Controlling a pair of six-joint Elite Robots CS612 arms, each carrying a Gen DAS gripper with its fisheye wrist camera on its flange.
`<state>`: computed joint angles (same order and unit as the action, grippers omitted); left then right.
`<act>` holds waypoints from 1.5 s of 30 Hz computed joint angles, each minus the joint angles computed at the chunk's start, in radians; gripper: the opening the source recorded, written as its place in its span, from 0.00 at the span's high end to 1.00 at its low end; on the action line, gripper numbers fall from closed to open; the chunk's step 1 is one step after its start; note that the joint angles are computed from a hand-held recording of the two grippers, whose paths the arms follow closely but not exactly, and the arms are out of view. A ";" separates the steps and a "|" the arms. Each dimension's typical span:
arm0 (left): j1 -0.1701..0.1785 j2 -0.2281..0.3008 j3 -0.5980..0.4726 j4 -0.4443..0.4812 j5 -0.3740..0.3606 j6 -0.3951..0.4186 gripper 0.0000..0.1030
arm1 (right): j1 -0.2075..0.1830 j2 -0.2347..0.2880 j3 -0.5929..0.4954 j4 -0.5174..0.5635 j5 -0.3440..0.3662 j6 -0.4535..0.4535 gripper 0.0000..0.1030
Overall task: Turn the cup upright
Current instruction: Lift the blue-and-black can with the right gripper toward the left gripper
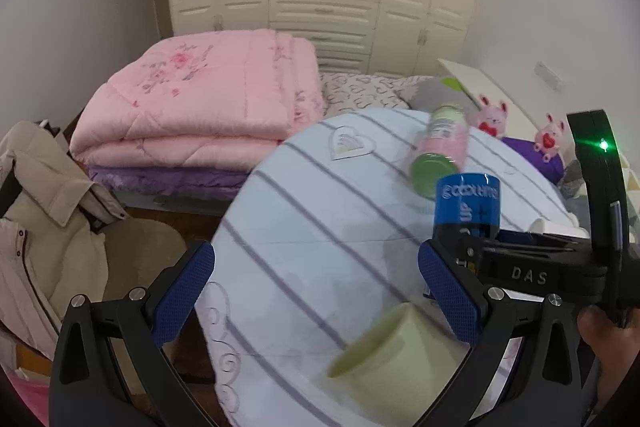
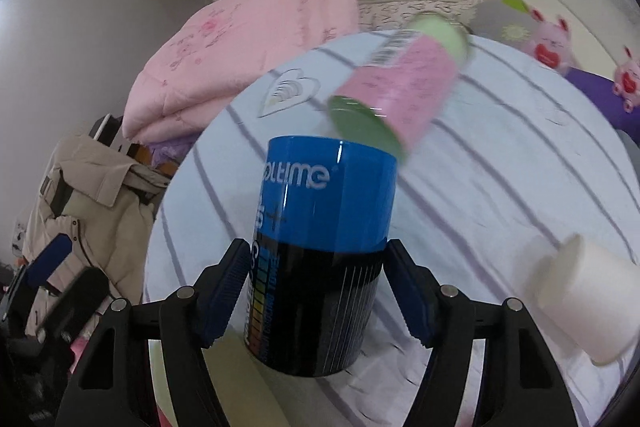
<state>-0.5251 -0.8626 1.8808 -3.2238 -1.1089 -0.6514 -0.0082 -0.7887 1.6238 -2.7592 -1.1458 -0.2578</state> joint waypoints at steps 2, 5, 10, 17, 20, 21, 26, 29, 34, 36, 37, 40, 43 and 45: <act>-0.013 -0.001 -0.006 0.003 0.001 0.014 0.00 | -0.013 -0.010 0.014 -0.004 0.000 -0.002 0.32; -0.030 -0.004 -0.013 0.008 -0.003 0.036 0.00 | -0.034 -0.027 0.034 0.005 0.003 -0.012 0.33; -0.053 -0.011 -0.017 0.017 0.003 0.051 0.00 | -0.056 -0.039 0.044 0.043 0.022 -0.036 0.33; -0.070 -0.011 -0.032 0.052 0.020 0.048 0.00 | -0.072 -0.027 0.028 0.087 0.068 -0.048 0.33; -0.073 -0.008 -0.044 0.079 0.029 0.039 0.00 | -0.074 -0.011 0.012 0.084 0.091 -0.024 0.33; -0.074 -0.006 -0.046 0.082 0.030 0.037 0.00 | -0.074 -0.007 0.008 0.085 0.097 -0.018 0.33; -0.074 -0.001 -0.061 0.114 0.022 0.031 0.00 | -0.081 0.006 -0.002 0.083 0.129 0.007 0.28; -0.074 0.000 -0.070 0.129 0.022 0.031 0.00 | -0.093 0.007 0.005 0.066 0.164 0.030 0.18; -0.084 0.003 -0.084 0.140 0.032 0.042 0.00 | -0.118 -0.004 0.035 0.008 0.231 0.048 0.18; -0.089 0.003 -0.086 0.139 0.040 0.046 0.00 | -0.131 -0.014 0.058 -0.039 0.251 0.066 0.18; -0.092 0.002 -0.087 0.139 0.045 0.049 0.00 | -0.136 -0.018 0.068 -0.060 0.254 0.071 0.18; -0.097 0.004 -0.095 0.139 0.050 0.055 0.00 | -0.152 -0.030 0.099 -0.139 0.239 0.090 0.18; -0.103 0.007 -0.103 0.144 0.057 0.061 0.00 | -0.169 -0.037 0.122 -0.201 0.230 0.098 0.18; -0.108 0.010 -0.109 0.150 0.057 0.064 0.00 | -0.180 -0.038 0.133 -0.229 0.236 0.102 0.18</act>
